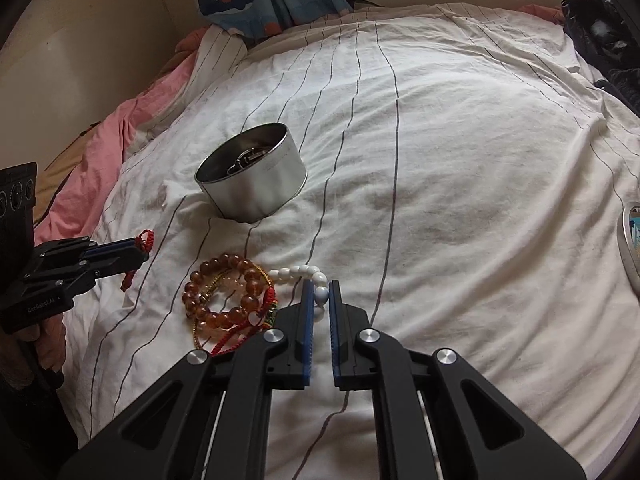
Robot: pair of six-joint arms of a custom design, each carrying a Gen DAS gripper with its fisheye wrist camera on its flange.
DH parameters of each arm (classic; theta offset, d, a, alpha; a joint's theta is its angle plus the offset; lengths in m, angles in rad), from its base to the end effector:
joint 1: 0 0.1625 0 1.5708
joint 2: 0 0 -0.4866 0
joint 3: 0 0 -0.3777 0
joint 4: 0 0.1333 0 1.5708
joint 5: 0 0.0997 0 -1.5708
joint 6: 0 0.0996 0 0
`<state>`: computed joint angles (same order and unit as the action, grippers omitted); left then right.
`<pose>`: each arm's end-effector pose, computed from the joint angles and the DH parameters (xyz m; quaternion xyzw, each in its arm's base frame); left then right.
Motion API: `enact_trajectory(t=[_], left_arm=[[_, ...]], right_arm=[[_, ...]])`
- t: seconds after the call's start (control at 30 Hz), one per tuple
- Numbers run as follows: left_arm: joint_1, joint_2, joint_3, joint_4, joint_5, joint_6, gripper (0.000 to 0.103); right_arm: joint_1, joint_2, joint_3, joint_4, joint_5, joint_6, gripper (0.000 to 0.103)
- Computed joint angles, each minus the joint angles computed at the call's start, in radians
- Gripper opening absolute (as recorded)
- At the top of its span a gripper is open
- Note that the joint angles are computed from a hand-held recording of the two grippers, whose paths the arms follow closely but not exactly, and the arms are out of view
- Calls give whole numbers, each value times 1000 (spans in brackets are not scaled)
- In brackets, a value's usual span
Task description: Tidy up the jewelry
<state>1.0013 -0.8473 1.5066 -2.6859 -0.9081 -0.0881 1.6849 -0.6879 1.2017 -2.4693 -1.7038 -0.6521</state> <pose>-0.2377 -0.7321 0.2692 0.1482 0.9121 -0.3045 0.2309 0.2143 -0.8152 0.2317 0.3543 -0.9131 0.1665 0.1136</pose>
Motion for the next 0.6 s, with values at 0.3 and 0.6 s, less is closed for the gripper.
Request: enact_trajectory(t=[0.3,0.6], left_arm=[[-12,21,-22,-81,1,50,9],[-15,30,-31,-120,13,46,10]], right_arm=[[-11,-36,29,-81,147,-13,3],[14,46,-21,-50,-117,-43,35]])
